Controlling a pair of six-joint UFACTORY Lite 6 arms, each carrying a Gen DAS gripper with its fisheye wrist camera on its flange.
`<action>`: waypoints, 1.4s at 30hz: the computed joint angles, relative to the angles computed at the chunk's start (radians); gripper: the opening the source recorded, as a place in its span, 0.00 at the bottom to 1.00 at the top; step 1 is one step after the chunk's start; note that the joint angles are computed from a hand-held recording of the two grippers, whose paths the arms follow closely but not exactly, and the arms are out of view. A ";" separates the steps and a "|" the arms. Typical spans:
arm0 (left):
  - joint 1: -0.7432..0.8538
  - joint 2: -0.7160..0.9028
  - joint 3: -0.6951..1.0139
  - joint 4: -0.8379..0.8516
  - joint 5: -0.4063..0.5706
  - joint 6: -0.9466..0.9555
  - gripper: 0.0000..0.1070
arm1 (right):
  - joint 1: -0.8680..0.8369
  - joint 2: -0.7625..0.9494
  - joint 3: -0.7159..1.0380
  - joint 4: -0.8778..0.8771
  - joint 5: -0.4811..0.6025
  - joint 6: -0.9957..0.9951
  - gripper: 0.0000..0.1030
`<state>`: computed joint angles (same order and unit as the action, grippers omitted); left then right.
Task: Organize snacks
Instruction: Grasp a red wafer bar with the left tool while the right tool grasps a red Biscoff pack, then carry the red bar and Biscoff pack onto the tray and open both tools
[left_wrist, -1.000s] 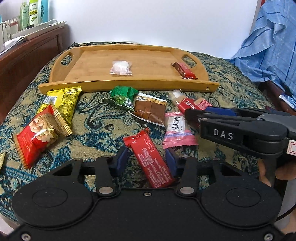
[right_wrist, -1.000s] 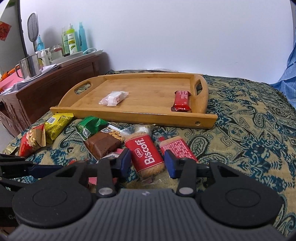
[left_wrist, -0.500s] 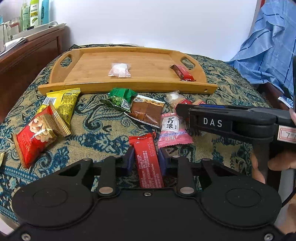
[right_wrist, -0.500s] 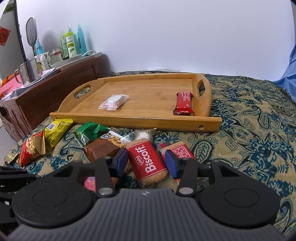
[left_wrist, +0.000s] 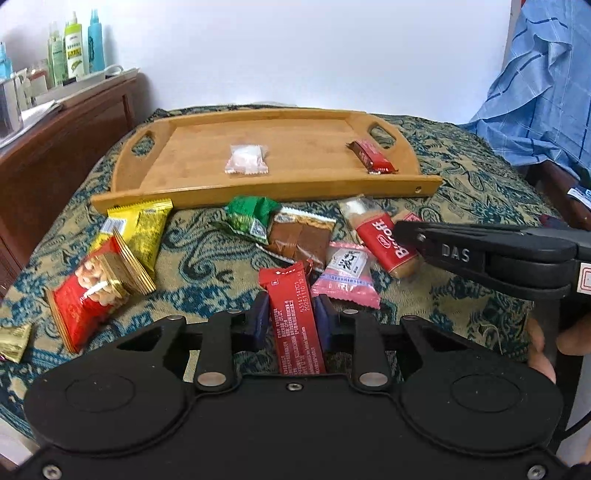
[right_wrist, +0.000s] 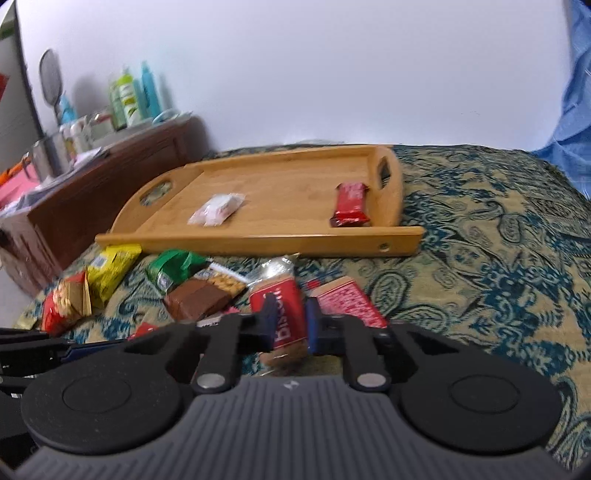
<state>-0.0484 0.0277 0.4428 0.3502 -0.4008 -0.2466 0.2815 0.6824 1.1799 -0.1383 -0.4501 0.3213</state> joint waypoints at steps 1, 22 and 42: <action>-0.002 -0.006 0.002 -0.005 0.006 0.003 0.23 | -0.007 -0.003 -0.003 -0.010 0.004 0.022 0.10; 0.029 -0.032 -0.010 0.056 -0.012 -0.049 0.22 | 0.062 0.008 -0.022 0.188 0.010 -0.217 0.36; 0.111 -0.023 0.044 0.244 -0.047 -0.194 0.22 | 0.023 -0.064 -0.118 0.178 -0.157 -0.111 0.36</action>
<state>0.0628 0.0047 0.4872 0.5942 -0.4482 -0.4410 0.3049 0.6186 1.0622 0.0397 -0.6070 0.2099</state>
